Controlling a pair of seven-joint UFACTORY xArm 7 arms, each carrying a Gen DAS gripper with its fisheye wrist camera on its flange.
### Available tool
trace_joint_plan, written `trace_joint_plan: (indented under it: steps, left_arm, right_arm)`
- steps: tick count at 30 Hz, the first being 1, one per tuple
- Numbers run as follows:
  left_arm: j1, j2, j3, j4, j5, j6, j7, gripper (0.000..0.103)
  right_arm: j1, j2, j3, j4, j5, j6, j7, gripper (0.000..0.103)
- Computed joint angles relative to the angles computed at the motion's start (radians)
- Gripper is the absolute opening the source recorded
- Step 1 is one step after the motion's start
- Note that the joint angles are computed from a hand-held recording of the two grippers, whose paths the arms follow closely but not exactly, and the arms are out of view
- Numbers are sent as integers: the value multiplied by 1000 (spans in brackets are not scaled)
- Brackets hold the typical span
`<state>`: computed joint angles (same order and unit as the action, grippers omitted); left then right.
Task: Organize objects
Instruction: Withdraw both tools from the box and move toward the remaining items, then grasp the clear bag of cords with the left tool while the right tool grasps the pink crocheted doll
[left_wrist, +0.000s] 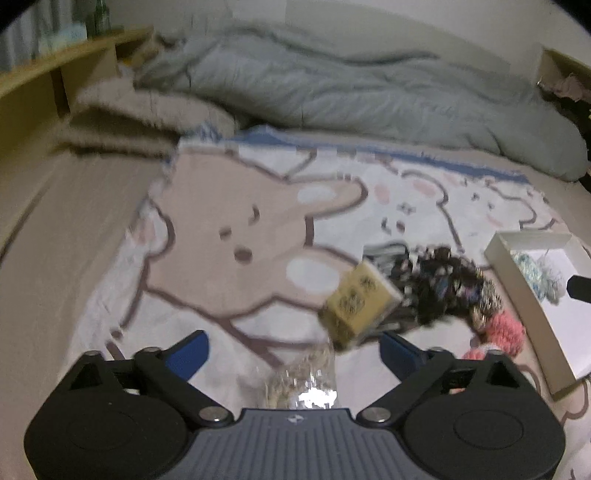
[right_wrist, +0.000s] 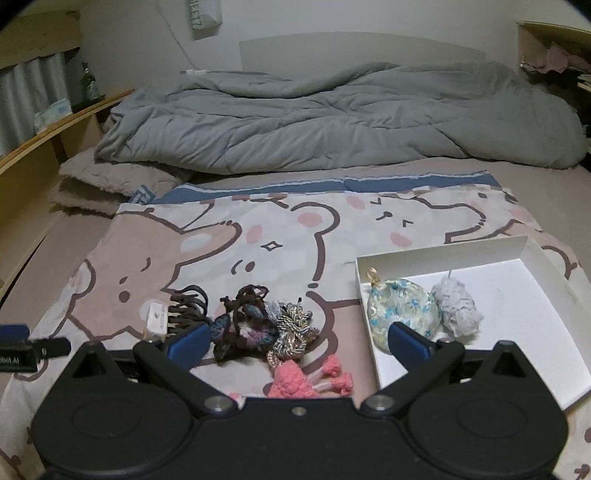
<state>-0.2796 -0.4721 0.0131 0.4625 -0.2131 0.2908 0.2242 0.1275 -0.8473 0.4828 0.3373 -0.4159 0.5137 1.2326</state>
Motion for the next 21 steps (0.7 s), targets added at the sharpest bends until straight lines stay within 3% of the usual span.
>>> trace_joint_plan:
  steps: [3,9,16,21]
  left_arm:
    - [-28,43,47,26,-63,68,18,88]
    - [20,107,11,47,-96,117,-34,86]
    - [38,166,-15,66,-117,141,-54,80]
    - [37,195,-18,77,-152,150,-66,78]
  right_arm:
    - [3,30,-6,-5,-4,-19,-14,103]
    - [57,128,-97,-2,112,-39,-26,103]
    - [72,235,-126,16,239,-15,107,77]
    - [84,301,-150,0,307,-85,243,62]
